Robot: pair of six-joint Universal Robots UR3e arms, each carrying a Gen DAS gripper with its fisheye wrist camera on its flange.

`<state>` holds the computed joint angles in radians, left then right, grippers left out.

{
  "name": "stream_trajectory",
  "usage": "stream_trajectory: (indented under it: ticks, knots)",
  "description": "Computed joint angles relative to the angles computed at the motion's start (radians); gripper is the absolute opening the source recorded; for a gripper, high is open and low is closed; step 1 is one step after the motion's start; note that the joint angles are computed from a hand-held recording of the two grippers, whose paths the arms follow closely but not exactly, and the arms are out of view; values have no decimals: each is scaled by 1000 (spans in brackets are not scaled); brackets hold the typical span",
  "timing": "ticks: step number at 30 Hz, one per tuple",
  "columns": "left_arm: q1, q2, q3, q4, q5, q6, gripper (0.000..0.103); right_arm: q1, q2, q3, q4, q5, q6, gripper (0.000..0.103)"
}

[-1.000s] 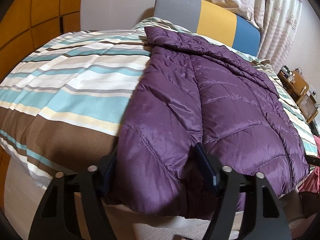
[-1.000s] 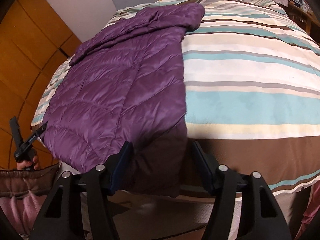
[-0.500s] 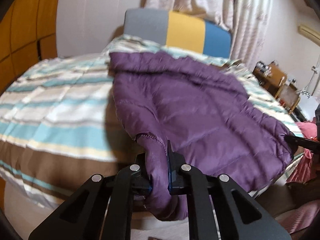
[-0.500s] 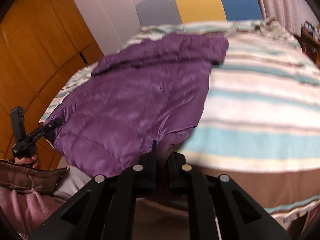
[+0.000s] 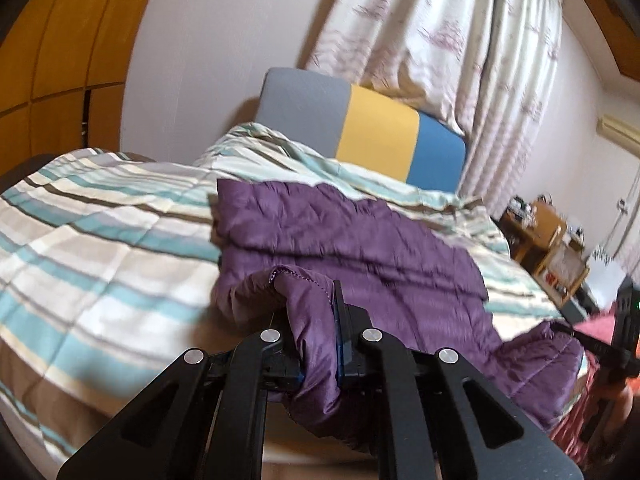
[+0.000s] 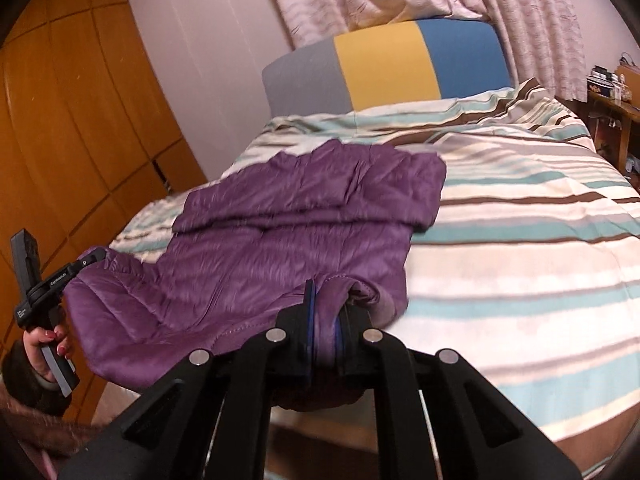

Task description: Fold large clothes

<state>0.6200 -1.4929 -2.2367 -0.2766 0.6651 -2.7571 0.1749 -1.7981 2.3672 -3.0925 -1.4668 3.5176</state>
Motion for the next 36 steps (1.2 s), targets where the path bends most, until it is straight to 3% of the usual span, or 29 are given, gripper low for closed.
stream_trajectory:
  ticks: [5, 10, 18, 26, 34, 36]
  knots:
    - [-95, -169, 158, 125, 71, -147, 9, -58, 60, -47, -43, 23, 11, 7]
    - [-164, -303, 322, 148, 139, -222, 9, -107, 160, -139, -67, 42, 4, 7]
    - [-268, -544, 647, 71, 267, -342, 9, -173, 360, -319, -56, 67, -15, 7]
    - [-364, -773, 968, -62, 419, -356, 10, -218, 597, -518, -18, 98, 48, 7]
    - [-394, -836, 1016, -28, 481, -287, 29, -231, 721, -602, -45, 130, 108, 12]
    - [-377, -833, 1013, -33, 451, -305, 44, -235, 732, -610, -49, 142, 122, 17]
